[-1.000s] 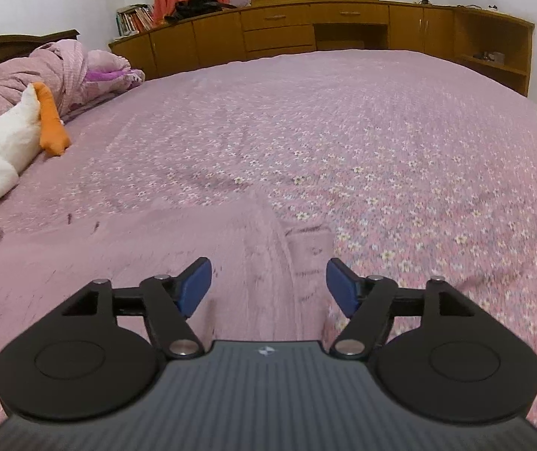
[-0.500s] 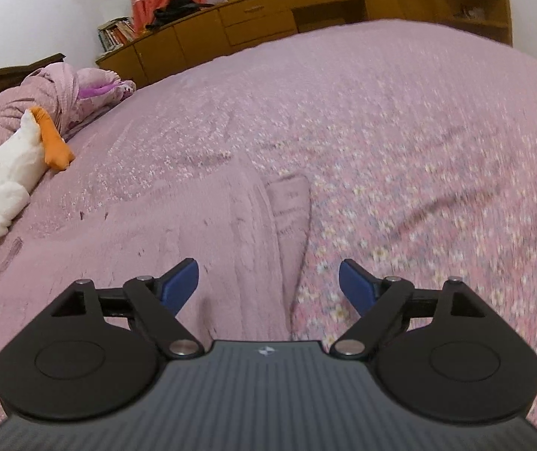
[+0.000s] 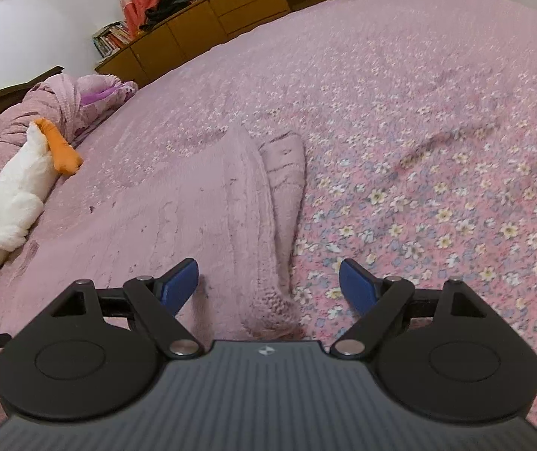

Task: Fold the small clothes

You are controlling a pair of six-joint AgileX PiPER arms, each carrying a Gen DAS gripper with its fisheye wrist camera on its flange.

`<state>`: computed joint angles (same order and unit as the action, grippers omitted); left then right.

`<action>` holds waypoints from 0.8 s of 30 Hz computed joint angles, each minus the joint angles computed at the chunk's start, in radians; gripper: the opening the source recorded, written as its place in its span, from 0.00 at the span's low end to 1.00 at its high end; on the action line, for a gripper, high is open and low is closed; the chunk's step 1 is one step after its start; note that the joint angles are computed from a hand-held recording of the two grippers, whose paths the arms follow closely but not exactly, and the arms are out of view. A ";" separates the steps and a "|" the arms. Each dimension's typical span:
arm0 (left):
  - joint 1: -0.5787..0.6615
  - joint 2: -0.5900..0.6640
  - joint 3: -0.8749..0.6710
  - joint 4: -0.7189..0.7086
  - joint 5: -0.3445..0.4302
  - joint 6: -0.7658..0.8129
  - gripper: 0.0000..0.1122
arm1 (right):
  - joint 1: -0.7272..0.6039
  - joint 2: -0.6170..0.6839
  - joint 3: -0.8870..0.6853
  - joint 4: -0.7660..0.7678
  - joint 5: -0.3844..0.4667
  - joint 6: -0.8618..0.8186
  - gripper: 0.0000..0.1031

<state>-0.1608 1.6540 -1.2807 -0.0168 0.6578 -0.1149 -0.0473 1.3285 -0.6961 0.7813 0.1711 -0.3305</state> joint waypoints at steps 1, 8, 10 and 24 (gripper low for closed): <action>0.001 0.003 -0.002 0.000 0.000 0.002 0.54 | -0.002 0.007 -0.005 0.029 0.004 -0.026 0.85; -0.003 0.017 -0.008 0.014 0.001 -0.010 0.54 | 0.027 0.073 -0.064 0.059 0.013 -0.065 0.86; -0.003 0.017 -0.006 0.014 -0.001 -0.009 0.54 | 0.018 0.090 -0.081 0.178 0.038 -0.180 0.86; -0.009 0.033 -0.020 0.032 0.008 -0.021 0.57 | -0.062 0.178 -0.084 0.922 0.160 -0.782 0.79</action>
<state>-0.1695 1.6867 -1.3012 0.0154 0.6662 -0.1363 -0.1090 1.5061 -0.7799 1.7032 0.3308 -1.1122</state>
